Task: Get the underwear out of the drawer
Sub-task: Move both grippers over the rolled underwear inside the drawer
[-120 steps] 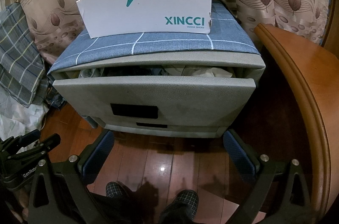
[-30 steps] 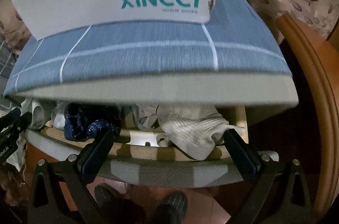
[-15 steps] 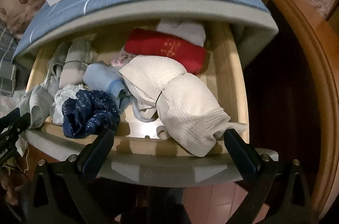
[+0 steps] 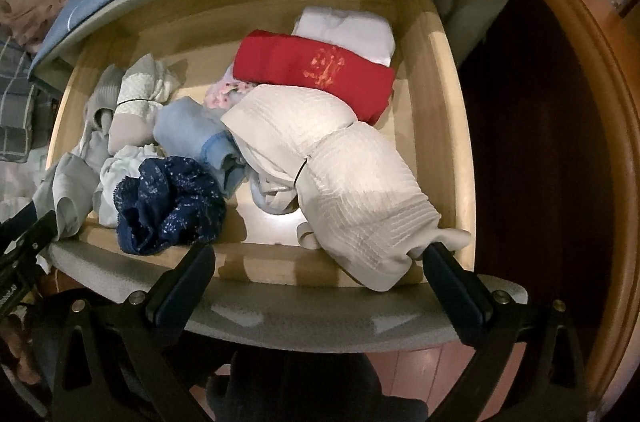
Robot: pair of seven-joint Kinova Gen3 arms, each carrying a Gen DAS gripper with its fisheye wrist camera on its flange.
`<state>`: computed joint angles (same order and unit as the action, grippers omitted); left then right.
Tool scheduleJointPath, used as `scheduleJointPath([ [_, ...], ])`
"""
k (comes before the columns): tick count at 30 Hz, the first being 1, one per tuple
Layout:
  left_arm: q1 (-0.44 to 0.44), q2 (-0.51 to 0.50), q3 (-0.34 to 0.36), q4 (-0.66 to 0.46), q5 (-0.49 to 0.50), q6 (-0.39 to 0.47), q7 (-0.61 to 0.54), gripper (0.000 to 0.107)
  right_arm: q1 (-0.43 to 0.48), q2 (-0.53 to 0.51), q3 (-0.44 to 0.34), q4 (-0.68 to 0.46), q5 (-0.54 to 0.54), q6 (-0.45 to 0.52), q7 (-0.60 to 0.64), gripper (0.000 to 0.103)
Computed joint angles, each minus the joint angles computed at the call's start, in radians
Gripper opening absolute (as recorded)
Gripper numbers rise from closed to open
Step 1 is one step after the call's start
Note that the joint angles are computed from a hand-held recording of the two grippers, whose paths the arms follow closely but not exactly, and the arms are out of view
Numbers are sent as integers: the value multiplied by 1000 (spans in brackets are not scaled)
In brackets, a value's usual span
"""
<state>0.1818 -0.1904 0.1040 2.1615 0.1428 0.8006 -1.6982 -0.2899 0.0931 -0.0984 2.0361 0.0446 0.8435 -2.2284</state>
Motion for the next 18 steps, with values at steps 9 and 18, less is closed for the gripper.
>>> scheduleJointPath([
  [9,-8,45,-18,-57,27,72,-14,63,48,49,22,-38,-41,-5,95,103],
  [18,-59,58,-58,-193,104,203,-42,63,107,66,45,-89,-85,-30,242,102],
])
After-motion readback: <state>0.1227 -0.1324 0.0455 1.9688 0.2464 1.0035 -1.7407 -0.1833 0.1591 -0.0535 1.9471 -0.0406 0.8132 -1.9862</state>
